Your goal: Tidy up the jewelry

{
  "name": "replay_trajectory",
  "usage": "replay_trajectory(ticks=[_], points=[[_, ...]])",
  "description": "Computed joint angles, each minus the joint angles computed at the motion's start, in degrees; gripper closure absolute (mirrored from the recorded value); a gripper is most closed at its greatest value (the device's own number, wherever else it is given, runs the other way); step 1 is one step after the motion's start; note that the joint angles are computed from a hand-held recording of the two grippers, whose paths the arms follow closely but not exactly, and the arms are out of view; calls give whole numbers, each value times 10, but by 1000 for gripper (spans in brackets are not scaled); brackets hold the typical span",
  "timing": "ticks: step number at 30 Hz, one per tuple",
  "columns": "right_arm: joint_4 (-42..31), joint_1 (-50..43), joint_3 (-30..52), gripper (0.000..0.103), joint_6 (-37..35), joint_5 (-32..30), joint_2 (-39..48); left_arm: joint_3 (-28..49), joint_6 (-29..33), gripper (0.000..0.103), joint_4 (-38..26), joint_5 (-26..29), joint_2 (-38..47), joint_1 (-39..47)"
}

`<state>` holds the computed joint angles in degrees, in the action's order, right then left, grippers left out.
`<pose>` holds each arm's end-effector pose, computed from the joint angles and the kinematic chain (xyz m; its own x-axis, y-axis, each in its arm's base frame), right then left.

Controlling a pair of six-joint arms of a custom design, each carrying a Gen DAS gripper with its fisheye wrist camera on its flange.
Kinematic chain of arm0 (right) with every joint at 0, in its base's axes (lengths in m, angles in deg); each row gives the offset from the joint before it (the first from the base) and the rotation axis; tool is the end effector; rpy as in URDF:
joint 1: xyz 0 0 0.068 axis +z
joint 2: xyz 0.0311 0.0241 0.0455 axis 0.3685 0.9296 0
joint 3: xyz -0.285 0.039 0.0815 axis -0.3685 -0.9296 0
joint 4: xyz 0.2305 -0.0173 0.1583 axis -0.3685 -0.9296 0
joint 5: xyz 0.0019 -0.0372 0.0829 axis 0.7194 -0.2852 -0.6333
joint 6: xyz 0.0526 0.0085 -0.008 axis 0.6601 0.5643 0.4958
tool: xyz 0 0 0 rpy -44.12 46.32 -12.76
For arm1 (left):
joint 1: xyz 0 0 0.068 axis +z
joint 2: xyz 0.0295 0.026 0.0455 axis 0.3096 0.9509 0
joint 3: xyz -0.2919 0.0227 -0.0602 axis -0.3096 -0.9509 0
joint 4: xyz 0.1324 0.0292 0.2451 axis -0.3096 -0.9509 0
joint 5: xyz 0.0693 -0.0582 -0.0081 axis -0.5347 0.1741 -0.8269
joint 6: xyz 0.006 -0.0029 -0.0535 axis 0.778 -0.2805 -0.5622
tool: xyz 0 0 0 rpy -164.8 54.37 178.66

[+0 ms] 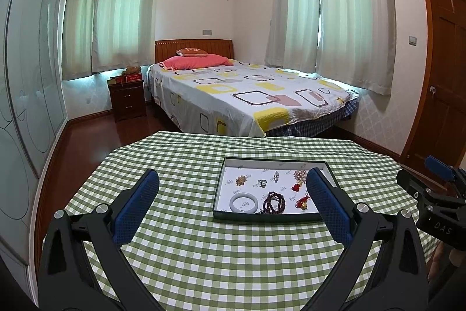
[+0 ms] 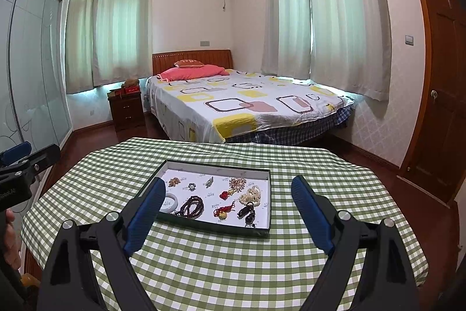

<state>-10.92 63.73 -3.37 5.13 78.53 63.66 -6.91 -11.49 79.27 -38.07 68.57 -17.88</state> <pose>0.2298 0.1850 0.2105 -0.3986 -0.0595 -0.9152 -0.1814 0.9833 0.0151 0.1865 -0.1089 0.2528 -0.4023 -0.0660 -0.9131 -0.0968 0.9949 -0.0292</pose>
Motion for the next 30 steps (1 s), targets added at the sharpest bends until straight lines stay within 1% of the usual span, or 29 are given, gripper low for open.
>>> replay_trajectory(ticks=[30], points=[[-2,2,-2,18,0,1,-4,-1,-10,5,-14,-15,-17,-15]])
